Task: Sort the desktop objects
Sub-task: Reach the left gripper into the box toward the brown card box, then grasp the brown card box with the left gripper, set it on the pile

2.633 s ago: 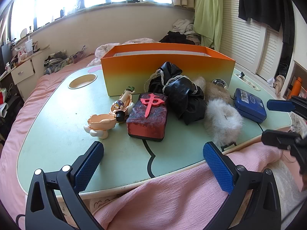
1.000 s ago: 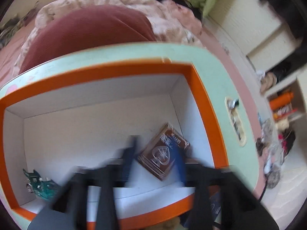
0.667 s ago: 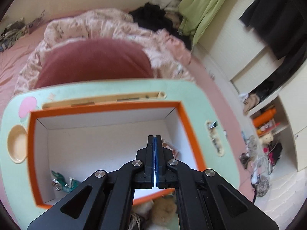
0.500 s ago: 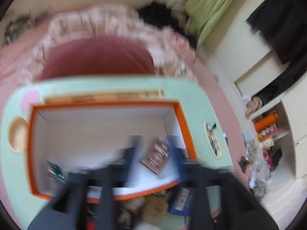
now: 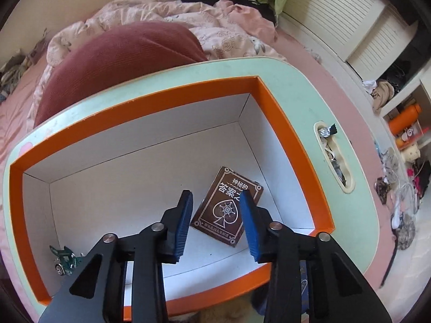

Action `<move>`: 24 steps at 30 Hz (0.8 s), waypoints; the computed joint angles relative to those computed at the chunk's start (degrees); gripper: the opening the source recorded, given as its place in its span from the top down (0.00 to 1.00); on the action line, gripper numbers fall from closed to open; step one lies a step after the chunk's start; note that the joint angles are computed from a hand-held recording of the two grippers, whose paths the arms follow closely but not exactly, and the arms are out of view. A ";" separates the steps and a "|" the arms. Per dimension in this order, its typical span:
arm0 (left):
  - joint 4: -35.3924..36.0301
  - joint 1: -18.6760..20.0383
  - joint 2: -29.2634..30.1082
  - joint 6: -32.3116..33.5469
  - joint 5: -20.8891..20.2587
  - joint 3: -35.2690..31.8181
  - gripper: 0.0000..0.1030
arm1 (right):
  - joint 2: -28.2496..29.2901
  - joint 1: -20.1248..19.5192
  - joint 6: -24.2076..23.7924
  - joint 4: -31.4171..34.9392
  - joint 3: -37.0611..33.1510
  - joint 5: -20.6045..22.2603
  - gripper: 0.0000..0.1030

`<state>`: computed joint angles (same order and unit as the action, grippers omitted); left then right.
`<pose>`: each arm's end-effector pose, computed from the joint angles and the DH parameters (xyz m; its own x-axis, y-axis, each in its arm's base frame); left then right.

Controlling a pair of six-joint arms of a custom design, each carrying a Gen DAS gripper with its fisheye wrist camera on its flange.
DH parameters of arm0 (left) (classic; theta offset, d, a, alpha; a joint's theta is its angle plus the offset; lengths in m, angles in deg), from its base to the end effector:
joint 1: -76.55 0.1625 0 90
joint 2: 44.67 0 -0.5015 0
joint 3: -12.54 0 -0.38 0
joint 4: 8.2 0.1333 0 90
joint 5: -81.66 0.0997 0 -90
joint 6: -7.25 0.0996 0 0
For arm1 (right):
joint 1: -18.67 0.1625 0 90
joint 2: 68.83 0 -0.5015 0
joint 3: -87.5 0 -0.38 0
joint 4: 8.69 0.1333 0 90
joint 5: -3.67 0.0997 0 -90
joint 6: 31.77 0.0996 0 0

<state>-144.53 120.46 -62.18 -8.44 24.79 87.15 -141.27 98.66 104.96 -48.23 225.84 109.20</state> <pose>-0.4224 -0.6672 -0.1062 -0.6797 0.4648 -0.5674 0.5442 0.8382 0.0347 0.0445 -0.3614 0.1618 -0.7134 -0.0057 0.7007 -0.5656 0.5951 -0.5709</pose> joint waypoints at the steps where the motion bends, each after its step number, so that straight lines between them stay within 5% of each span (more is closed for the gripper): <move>1: -0.31 -0.11 -0.03 0.45 0.41 0.27 0.68 | -0.01 -0.02 0.02 0.06 -0.03 0.00 0.13; 13: -3.07 -0.41 0.56 -1.09 0.09 1.27 0.68 | -0.09 0.26 0.13 0.20 0.04 0.15 0.13; 16: -2.22 -0.64 0.92 -1.87 2.97 0.93 0.45 | -0.09 0.26 0.13 0.20 0.04 0.15 0.13; 18: 0.89 -0.33 1.44 -2.46 3.38 -0.96 0.36 | -0.07 0.29 0.13 0.19 0.04 0.20 0.13; 24: 23.13 0.74 5.06 -6.12 2.10 -15.34 0.40 | -0.04 0.34 0.11 0.09 0.09 0.23 0.13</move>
<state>-121.41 121.20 -57.12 -14.56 26.89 71.81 -141.30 99.00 105.07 -48.15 225.94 109.43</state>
